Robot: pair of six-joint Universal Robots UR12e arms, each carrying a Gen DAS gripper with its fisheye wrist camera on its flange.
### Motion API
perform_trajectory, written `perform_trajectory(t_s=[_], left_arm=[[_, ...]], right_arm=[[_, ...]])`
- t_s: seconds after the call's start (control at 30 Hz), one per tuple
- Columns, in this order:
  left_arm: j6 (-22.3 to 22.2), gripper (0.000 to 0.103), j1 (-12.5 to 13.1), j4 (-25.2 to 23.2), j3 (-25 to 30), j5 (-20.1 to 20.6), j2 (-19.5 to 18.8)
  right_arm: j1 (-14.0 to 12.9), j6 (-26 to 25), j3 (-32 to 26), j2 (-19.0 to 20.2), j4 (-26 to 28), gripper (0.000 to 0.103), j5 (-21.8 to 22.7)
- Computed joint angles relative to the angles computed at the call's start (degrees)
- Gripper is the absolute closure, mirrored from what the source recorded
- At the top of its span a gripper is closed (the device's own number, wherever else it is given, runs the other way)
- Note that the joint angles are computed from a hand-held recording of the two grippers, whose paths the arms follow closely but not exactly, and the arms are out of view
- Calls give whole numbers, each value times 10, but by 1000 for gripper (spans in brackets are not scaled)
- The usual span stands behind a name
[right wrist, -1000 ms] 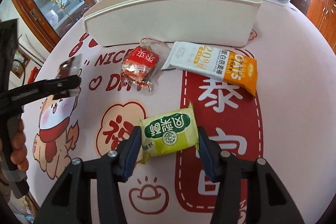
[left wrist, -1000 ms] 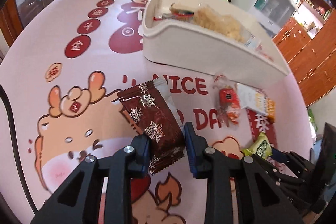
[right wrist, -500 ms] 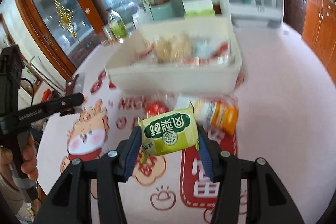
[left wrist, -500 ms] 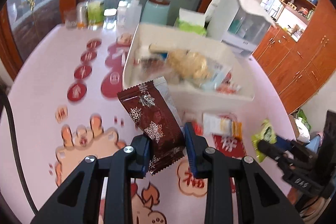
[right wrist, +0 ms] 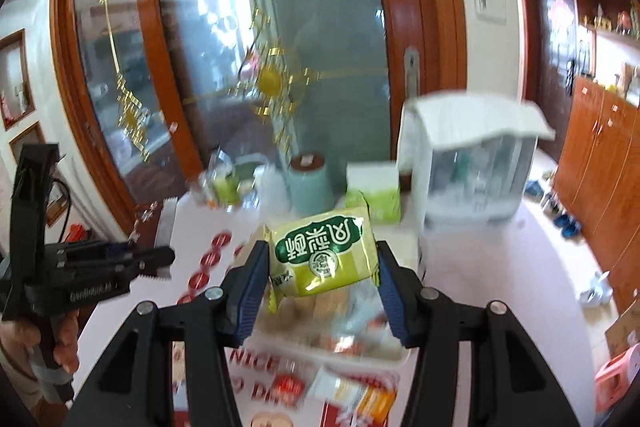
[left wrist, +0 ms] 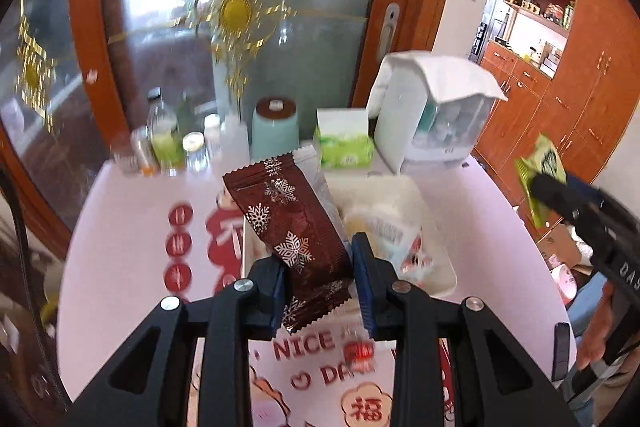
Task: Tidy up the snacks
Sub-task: 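Carry the snowflake packet and green candy over the tray and release both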
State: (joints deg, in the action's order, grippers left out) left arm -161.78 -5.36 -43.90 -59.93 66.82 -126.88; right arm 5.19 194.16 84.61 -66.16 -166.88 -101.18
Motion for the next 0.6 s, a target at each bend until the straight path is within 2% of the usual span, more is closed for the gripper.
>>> perform_trajectory(t_s=[0.2, 0.27, 0.33, 0.4, 0.43, 0.47, 0.5, 0.6], left_arm=[[14, 74, -11, -8, 68, 17, -32], [12, 71, -14, -21, 94, 27, -47], [6, 61, -18, -32, 114, 40, -61], [2, 24, -21, -39, 126, 54, -71], [-2, 18, -23, -34, 127, 66, -75], [-1, 15, -24, -23, 124, 74, -77], [6, 15, -25, -24, 126, 78, -81], [18, 15, -28, -39, 132, 94, -89]], right_arm=[[2, -13, -67, 33, 32, 50, -19], [3, -19, -88, 48, 52, 49, -25], [4, -19, -104, 58, 80, 47, -37], [2, -15, -120, 70, 112, 47, -39], [1, -14, -122, 73, 120, 46, -38], [0, -13, -126, 77, 130, 45, -35], [-2, -12, -128, 80, 139, 42, -31], [-5, -5, -130, 86, 161, 41, -26]])
